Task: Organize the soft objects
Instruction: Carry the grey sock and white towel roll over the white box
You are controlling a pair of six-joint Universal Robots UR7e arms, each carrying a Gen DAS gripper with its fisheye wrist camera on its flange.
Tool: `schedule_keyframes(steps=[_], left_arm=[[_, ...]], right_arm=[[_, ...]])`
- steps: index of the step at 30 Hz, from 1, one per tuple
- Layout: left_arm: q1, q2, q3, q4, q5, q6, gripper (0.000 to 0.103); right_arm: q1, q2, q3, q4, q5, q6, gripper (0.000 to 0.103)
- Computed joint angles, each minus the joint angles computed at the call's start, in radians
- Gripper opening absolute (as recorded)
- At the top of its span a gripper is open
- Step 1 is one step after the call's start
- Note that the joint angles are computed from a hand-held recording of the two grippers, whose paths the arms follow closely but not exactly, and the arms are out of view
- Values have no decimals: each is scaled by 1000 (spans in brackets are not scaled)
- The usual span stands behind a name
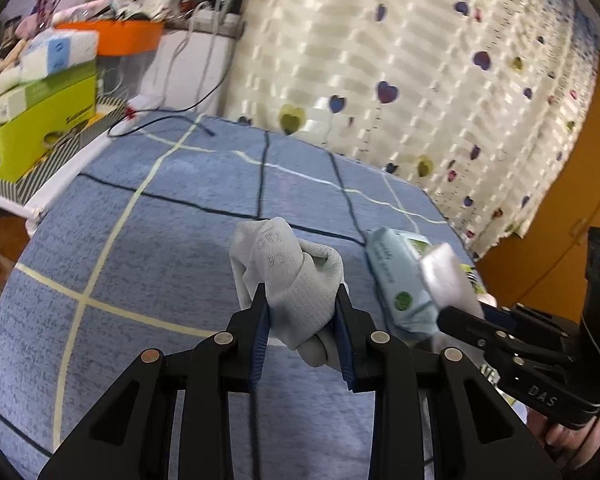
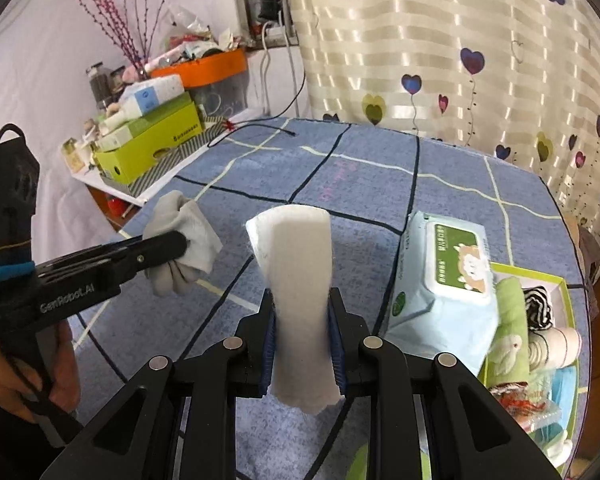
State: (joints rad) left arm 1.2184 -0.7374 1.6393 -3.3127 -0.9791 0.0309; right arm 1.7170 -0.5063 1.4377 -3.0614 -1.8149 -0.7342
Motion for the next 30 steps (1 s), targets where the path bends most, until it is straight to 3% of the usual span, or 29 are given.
schedule_keyframes(steps=[16,30], left_arm=[[-86,24,12,18,-17,35,31],[-137,85,-46,79,-43,57,31]], right_arm=[[-39,-139,169,-124,63,-5,22],[-100,-225,247,-196,84,20,22]])
